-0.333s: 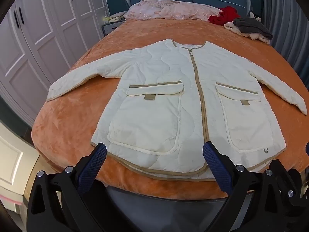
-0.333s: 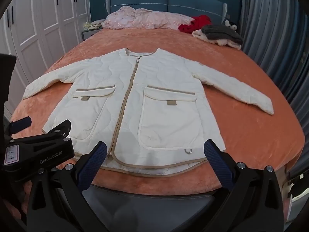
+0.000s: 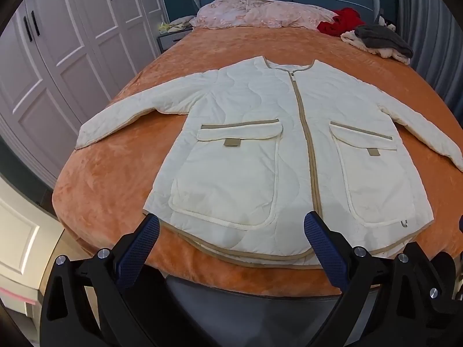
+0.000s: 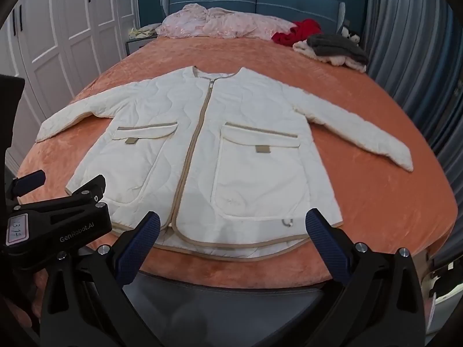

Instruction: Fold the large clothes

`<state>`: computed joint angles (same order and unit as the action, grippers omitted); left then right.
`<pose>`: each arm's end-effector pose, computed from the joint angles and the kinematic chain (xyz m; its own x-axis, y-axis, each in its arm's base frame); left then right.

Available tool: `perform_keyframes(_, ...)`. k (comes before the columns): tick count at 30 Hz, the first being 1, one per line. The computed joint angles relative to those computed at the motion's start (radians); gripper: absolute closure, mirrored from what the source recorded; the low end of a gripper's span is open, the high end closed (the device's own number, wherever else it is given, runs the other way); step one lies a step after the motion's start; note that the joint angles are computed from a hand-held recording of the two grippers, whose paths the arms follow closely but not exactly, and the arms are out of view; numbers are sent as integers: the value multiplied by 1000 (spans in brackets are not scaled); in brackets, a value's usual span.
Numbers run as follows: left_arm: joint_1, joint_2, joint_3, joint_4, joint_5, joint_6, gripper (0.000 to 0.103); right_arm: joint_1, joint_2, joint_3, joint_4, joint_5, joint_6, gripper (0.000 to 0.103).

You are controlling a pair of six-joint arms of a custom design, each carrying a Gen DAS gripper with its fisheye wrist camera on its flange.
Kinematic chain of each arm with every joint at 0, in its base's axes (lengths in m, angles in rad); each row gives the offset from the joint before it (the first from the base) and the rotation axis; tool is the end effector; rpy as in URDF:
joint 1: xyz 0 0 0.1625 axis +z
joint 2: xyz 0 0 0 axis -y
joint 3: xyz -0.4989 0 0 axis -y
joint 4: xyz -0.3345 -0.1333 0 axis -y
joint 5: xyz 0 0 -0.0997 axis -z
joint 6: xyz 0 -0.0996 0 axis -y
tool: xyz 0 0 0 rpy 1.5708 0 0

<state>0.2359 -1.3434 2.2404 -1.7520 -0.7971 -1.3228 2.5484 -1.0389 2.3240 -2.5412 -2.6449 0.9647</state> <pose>-0.2926 -0.2790 0.2680 -0.6428 0.0261 -0.7656 0.4502 0.8214 -0.3501 0.3800 -0.2010 0.1955 -0.6712 0.1251 0.7306 -0.4157 0.7526 -0.5108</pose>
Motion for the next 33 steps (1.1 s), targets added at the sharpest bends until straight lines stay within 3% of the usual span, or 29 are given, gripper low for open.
perform_keyframes(2,12,-7,-4,15,0,4,5,-13,-10,14,-24,3,-12,5)
perform_keyframes(4,-25,61,-27,36,-4,-44,5,-35,-24,32,-65,14,-46,5)
perform_keyframes(6,-27,64,-27,40,-3,-47,5,-59,-38,48,-102,19,-87,5)
perform_keyframes(33,-32,68,-32,42,5,-43,5,-77,-56,42,-104,48,-103,5)
